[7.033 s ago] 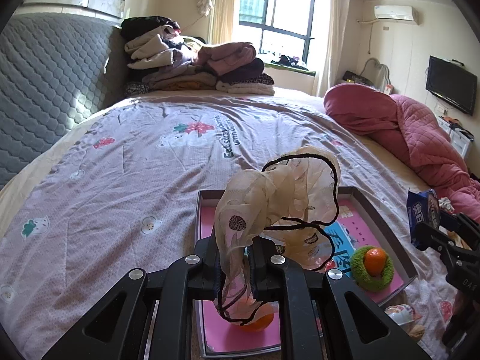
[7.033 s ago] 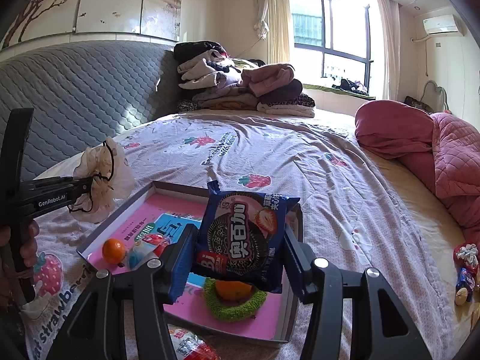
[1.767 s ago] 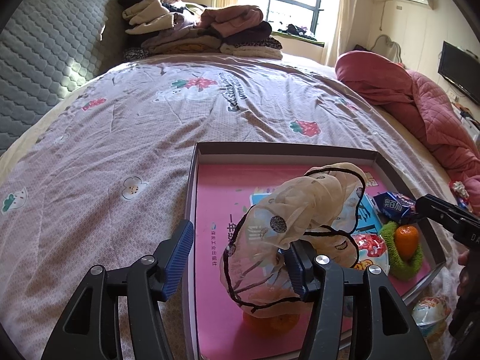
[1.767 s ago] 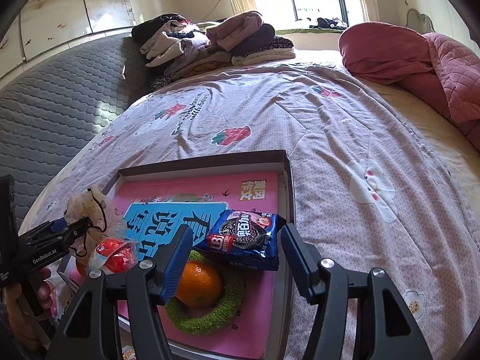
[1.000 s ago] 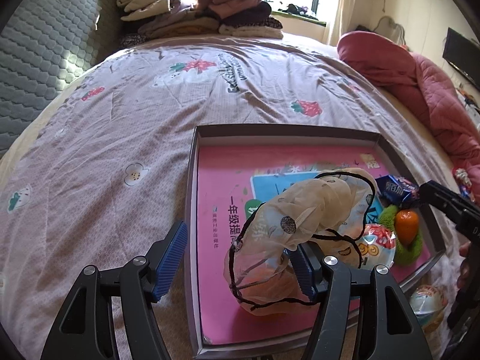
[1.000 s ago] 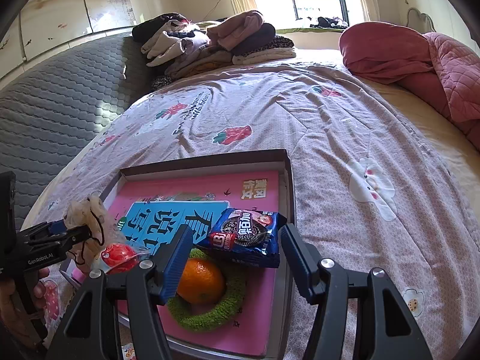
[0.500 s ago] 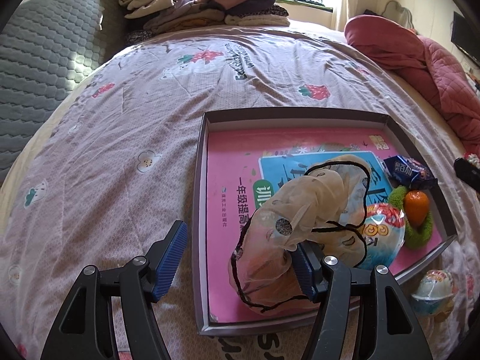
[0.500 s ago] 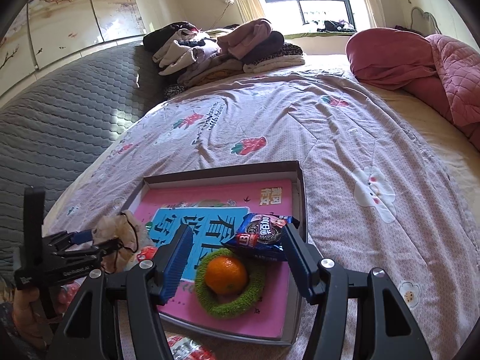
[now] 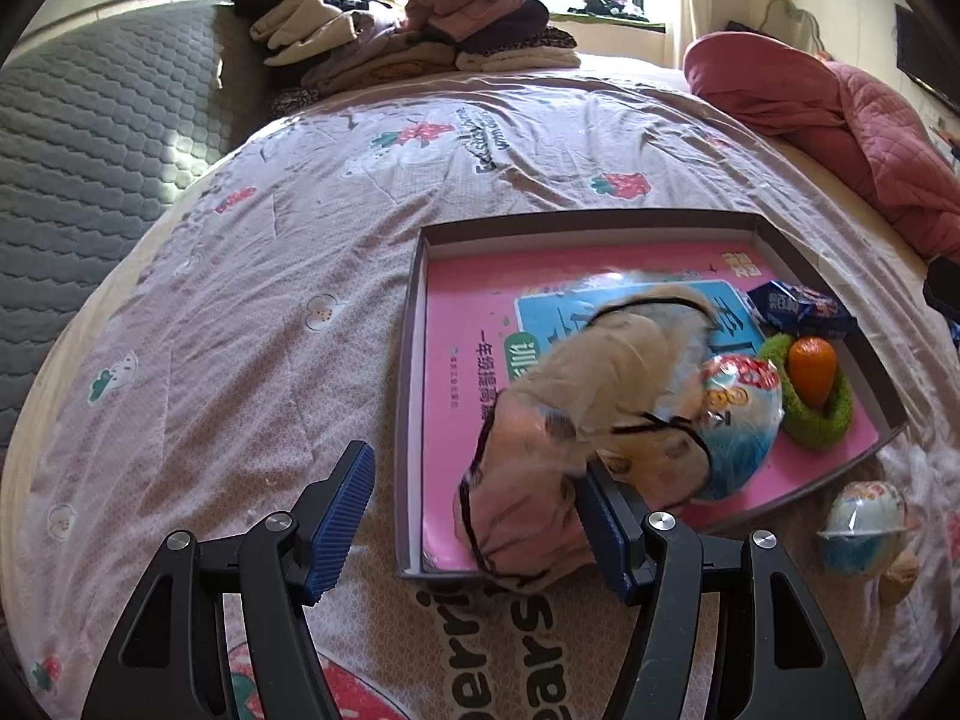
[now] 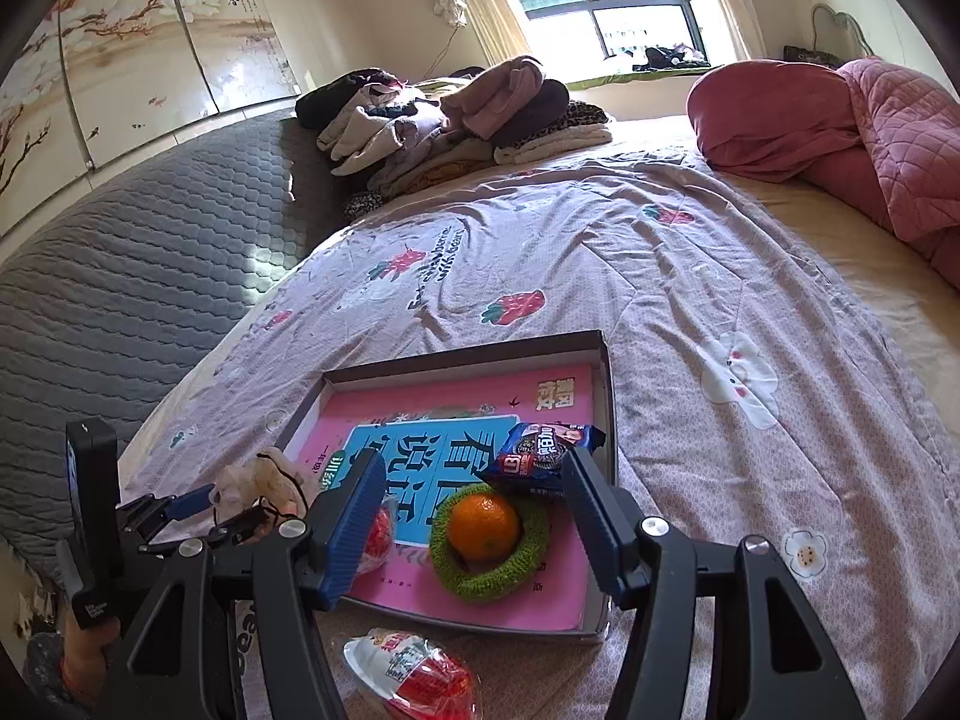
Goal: Organize objects
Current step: 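Withdraw both grippers back from the tray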
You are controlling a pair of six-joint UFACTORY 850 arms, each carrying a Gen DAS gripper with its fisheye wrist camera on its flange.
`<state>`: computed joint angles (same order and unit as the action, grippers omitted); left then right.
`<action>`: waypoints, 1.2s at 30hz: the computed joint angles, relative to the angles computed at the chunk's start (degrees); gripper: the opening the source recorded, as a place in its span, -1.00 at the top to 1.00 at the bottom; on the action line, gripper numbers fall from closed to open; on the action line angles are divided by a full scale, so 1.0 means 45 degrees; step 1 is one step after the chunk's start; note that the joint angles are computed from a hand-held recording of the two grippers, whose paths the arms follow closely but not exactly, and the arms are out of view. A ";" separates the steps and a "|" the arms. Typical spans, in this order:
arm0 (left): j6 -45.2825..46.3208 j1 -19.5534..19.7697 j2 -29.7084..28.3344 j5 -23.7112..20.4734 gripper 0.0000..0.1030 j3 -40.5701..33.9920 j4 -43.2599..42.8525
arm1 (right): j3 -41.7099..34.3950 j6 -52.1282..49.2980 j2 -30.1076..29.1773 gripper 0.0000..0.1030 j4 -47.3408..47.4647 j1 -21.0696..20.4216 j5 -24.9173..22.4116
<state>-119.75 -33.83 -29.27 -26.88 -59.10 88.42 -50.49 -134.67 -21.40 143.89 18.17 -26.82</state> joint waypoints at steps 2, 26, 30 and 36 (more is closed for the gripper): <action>-0.0030 -0.0073 0.0049 -0.0059 -0.32 0.0081 -0.0024 | 0.0062 0.0000 0.0051 -0.18 0.0006 -0.0015 -0.0019; -0.1184 -0.0698 0.1447 -0.0401 -0.32 0.1249 0.0512 | 0.1305 -0.0422 0.1193 -0.18 -0.0063 0.0223 -0.0388; -0.1390 -0.0871 0.1801 -0.0515 -0.32 0.1540 0.0582 | 0.1772 -0.1009 0.1572 -0.19 0.0314 0.0417 -0.0467; -0.1779 -0.1185 0.2423 -0.0734 -0.32 0.2050 0.0583 | 0.2371 -0.1156 0.2051 -0.21 0.0308 0.0612 -0.0607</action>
<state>-127.75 -39.17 -18.36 -30.18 -49.87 91.04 -39.83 -139.87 -12.17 145.27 20.92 -29.55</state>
